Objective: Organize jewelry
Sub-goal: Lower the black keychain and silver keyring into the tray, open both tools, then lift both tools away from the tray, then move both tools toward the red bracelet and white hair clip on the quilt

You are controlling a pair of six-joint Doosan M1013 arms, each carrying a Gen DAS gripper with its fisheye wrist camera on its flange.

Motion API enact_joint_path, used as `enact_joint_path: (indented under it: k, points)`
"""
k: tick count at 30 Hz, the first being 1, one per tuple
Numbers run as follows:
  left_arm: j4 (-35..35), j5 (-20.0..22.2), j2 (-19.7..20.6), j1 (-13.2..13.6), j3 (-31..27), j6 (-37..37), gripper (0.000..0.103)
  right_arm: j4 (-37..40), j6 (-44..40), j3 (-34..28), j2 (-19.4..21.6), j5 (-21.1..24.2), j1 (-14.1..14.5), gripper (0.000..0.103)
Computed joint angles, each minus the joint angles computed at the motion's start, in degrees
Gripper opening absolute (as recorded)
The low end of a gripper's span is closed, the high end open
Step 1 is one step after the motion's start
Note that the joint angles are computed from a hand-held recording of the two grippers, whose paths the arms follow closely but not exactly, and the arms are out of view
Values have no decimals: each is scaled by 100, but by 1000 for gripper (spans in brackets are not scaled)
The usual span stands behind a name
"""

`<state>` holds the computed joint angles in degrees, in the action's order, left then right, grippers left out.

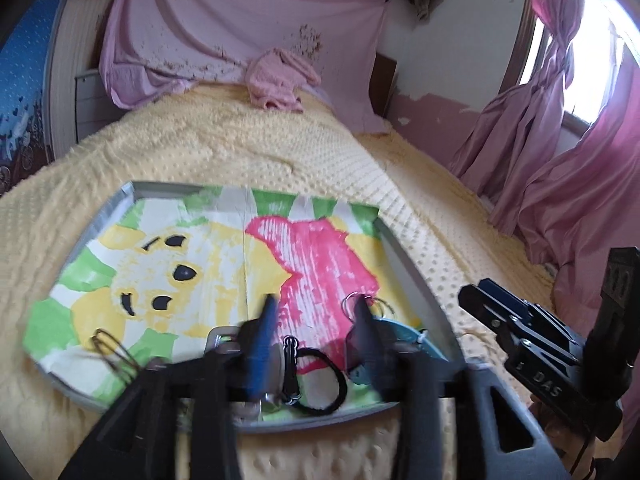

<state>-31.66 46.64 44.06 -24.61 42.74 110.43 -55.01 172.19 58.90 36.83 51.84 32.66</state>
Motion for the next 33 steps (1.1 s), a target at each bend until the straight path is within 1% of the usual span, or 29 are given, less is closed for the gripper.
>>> enact_joint_path:
  k: [1,2,4,5,6,7,8,11,13,14,15,16,17,18,19,21,23,25,28,30,33]
  points:
    - [-72,-244,-135,2,228,97,66,-158,134,71,-63,-4,52,37]
    - [-207,-511,-282,8,483,249,67,-226,187,106,-101,-16,76,37]
    - [-561,-749,-511,45,842,605,67,-499,394,207,-206,15,188,38]
    - [-637,-848,-604,54,982,685,68,-607,467,250,-251,25,236,41]
    - [-694,-946,-687,61,1108,761,69,-680,517,277,-284,46,272,46]
    - [-791,-1095,-804,72,1291,897,75,-866,660,330,-331,88,341,49]
    - [-951,-1295,-943,87,1517,1086,81,-1005,775,380,-375,111,397,51]
    - [-1313,-1691,-1225,128,1970,1513,86,-1285,1028,499,-471,171,541,58]
    - [-1598,-1896,-1427,179,2286,1834,90,-1496,1260,597,-537,212,663,66]
    - [-1755,-1988,-1515,202,2428,2006,93,-1578,1318,609,-546,262,723,67]
    - [-1921,-2088,-1595,225,2562,2198,94,-1673,1386,639,-565,303,779,72]
    - [-2093,-2196,-1680,253,2706,2403,97,-1767,1468,682,-588,329,839,80]
    - [-2221,-2267,-1740,272,2808,2552,100,-1827,1531,707,-601,359,881,84]
    - [-2378,-2342,-1809,298,2928,2732,101,-1960,1682,749,-613,437,956,92]
    - [-2519,-2412,-1875,326,3044,2907,102,-2034,1766,783,-626,467,995,94]
    - [-2713,-2515,-1988,381,3249,3191,102,-2199,1924,840,-636,531,1098,94]
    - [-2764,-2642,-2085,413,3431,3304,103,-2278,2023,856,-618,616,1195,95]
    - [-2827,-2717,-2173,452,3596,3414,103,-2325,2105,883,-603,662,1275,99]
    - [-2978,-2820,-2282,516,3826,3560,103,-2382,2100,850,-529,781,1386,99]
    - [-2966,-2881,-2338,541,3954,3549,103,-2378,1988,811,-476,835,1447,99]
    - [-2694,-2968,-2374,561,4056,3336,103,-2275,1829,765,-426,816,1506,99]
